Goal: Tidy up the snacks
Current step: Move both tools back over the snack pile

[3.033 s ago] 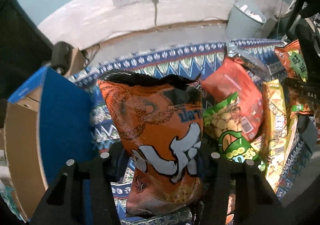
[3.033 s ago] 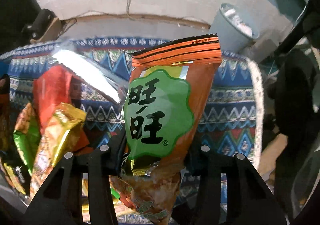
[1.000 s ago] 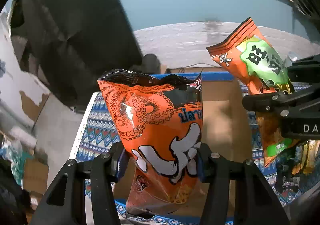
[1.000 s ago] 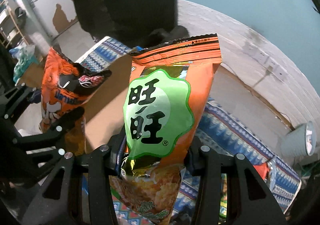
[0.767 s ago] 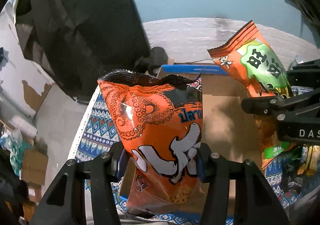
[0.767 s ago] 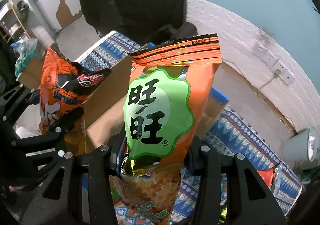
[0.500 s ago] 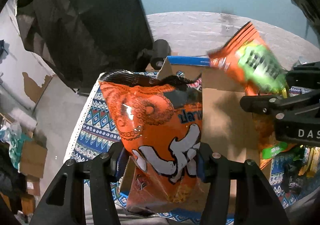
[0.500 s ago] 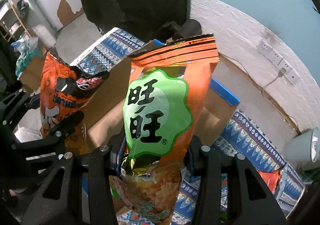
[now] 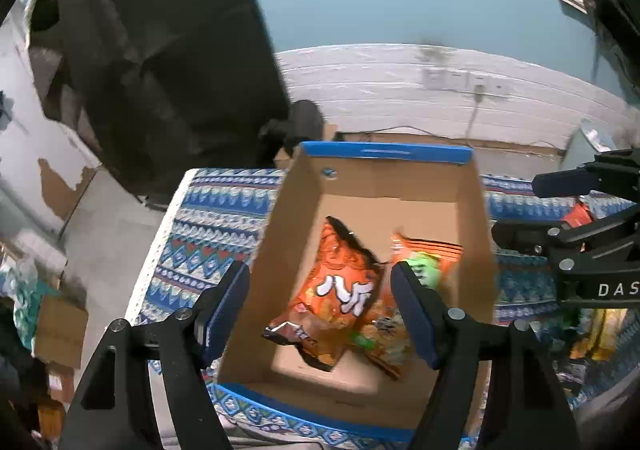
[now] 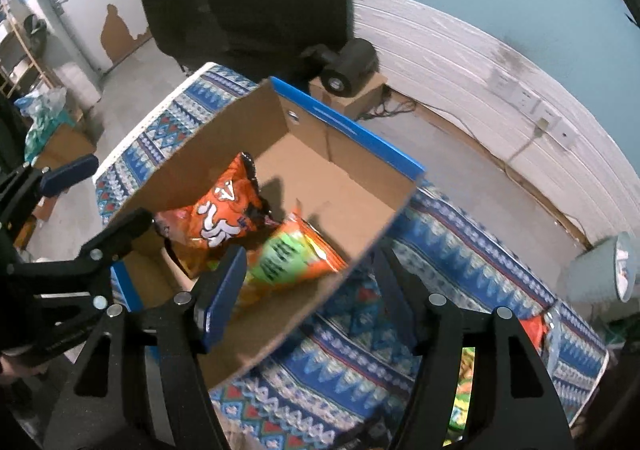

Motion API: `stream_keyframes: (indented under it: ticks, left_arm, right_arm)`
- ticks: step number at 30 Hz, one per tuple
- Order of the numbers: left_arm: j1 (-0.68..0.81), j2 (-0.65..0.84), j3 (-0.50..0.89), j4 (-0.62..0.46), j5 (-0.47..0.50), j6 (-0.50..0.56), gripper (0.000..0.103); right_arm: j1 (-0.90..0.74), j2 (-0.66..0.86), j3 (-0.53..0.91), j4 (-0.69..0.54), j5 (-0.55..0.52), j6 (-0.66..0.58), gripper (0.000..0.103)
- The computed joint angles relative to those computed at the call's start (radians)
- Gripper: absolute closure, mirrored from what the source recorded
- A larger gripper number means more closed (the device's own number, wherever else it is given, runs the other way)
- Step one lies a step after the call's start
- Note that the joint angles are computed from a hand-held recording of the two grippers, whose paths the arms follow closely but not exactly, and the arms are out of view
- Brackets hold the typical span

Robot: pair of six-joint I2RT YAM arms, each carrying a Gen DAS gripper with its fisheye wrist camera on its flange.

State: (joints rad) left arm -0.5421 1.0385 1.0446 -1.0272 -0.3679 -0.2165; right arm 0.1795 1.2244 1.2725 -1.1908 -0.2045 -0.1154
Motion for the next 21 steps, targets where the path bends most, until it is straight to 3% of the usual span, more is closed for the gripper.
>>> stream_keyframes:
  ticks: [12,21]
  left_arm:
    - [-0.329,0.108,0.077,-0.055,-0.045,-0.149,0.025]
    - [-0.505,0.24,0.124,-0.048,-0.038,-0.235,0.025]
  right_arm:
    - [-0.392,-0.118,-0.071,-0.148,-0.075,-0.286,0.033]
    - [-0.776,-0.121,-0.07,-0.255,-0.155,-0.593,0.032]
